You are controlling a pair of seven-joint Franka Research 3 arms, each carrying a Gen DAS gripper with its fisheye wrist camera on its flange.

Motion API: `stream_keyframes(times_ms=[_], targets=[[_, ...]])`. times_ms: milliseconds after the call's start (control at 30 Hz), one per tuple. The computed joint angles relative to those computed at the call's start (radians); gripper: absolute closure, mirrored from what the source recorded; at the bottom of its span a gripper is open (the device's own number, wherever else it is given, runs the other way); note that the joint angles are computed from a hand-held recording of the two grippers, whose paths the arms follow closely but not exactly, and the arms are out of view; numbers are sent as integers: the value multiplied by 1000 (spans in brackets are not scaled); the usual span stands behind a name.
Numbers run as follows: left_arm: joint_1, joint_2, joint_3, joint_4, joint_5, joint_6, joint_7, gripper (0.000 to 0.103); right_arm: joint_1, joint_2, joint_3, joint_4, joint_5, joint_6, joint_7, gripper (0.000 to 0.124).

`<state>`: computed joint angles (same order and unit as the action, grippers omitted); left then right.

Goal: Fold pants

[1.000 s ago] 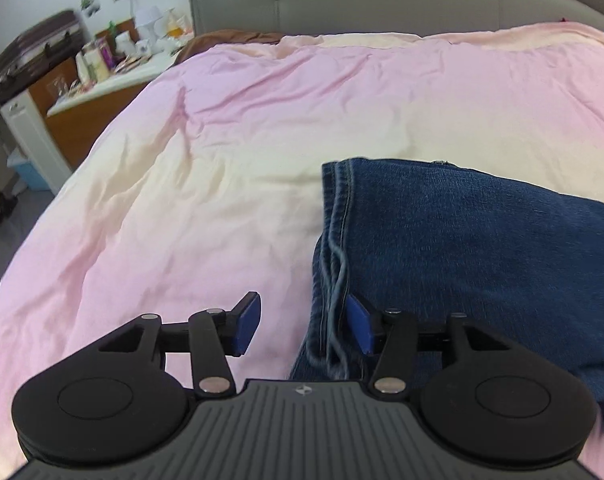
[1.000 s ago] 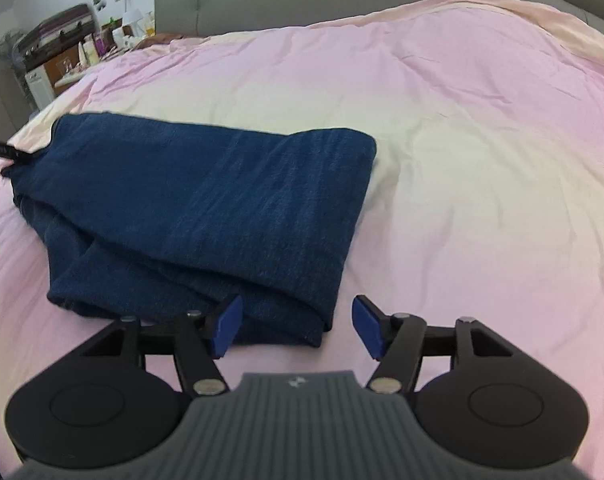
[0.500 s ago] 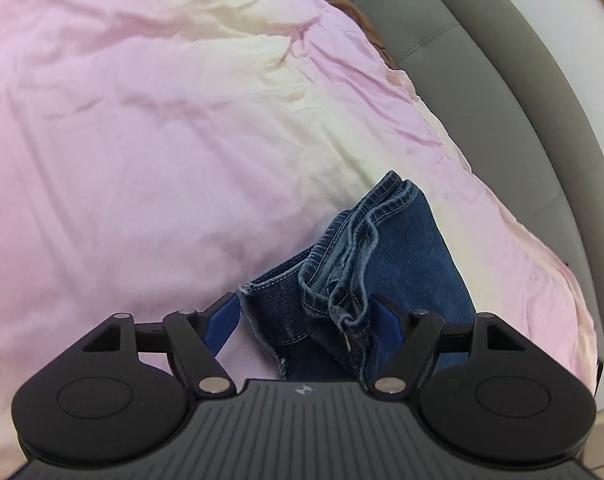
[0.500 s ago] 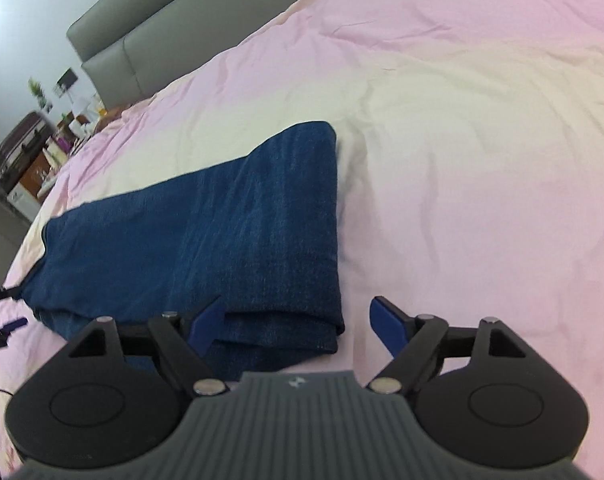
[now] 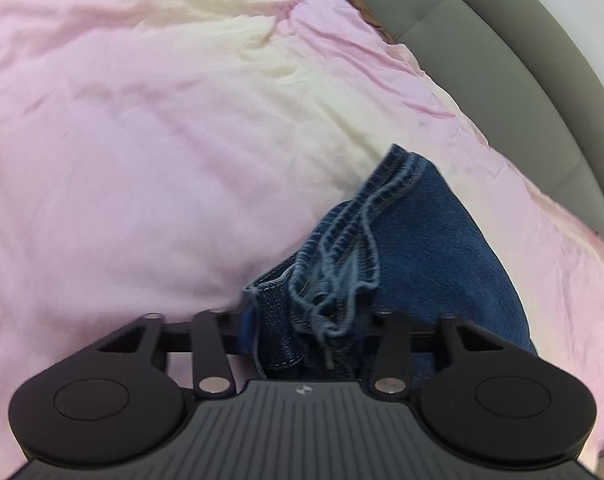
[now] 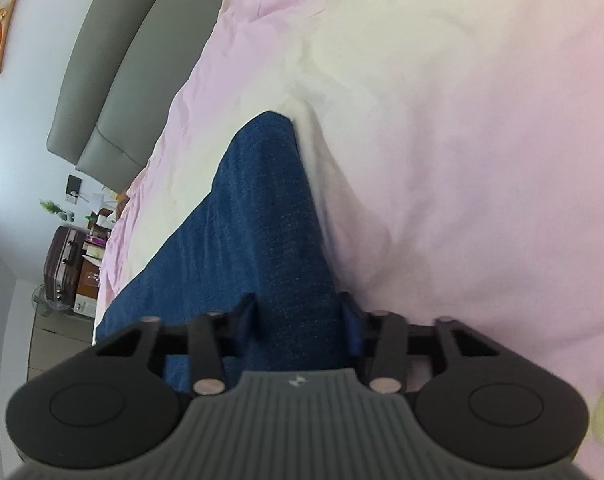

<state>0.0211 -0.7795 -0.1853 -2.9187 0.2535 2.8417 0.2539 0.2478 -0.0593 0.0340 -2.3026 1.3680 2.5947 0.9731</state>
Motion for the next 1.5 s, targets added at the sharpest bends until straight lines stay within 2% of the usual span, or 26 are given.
stream_keyframes(times_ms=[100,200,300,433,567,733,867,933,1000,1067,1167,1233,1267,1300,1333,1433,1500], targets=[[-5,12,-43,100,49,-154,48,74,10,-29,9,11,-54,11,18,107],[-30,-4,-49,159,60,-260,49,76,27,-72,23,34,-171,58,102,110],[-71,-27,-51,221,62,-365,60,79,35,-124,13,55,-273,46,196,111],[-172,-67,-50,280,25,-474,99,80,15,-237,-18,27,-438,-26,300,111],[-302,-123,-91,288,-50,-546,89,81,-48,-386,-74,-56,-581,-100,371,112],[-455,-128,-178,249,-136,-531,-15,81,-183,-573,-147,-190,-750,-227,432,112],[-500,-48,-229,243,-100,-515,-63,79,-295,-668,-174,-310,-860,-290,452,113],[-500,-31,-234,228,-57,-499,-75,68,-319,-682,-180,-365,-871,-279,448,113],[-521,-18,-190,214,-69,-490,-68,46,-327,-688,-161,-419,-887,-234,430,113],[-538,-58,-172,183,-75,-473,-76,37,-331,-677,-137,-457,-913,-187,426,113],[-532,-115,-167,179,-47,-505,-58,37,-327,-634,-131,-464,-922,-158,446,112],[-527,-139,-158,194,-19,-536,-17,37,-319,-629,-132,-449,-949,-175,428,106],[-521,-149,-152,195,-7,-527,-1,37,-316,-627,-128,-435,-971,-186,411,103],[-511,-153,-144,197,4,-508,14,37,-317,-629,-116,-422,-1001,-194,398,92],[-501,-145,-136,203,13,-492,33,37,-310,-628,-99,-410,-1021,-187,389,91],[-446,-68,-139,243,58,-449,90,36,-283,-653,-108,-390,-1045,-178,327,77],[-425,-1,-135,257,78,-391,127,36,-275,-655,-108,-375,-1045,-163,311,76]])
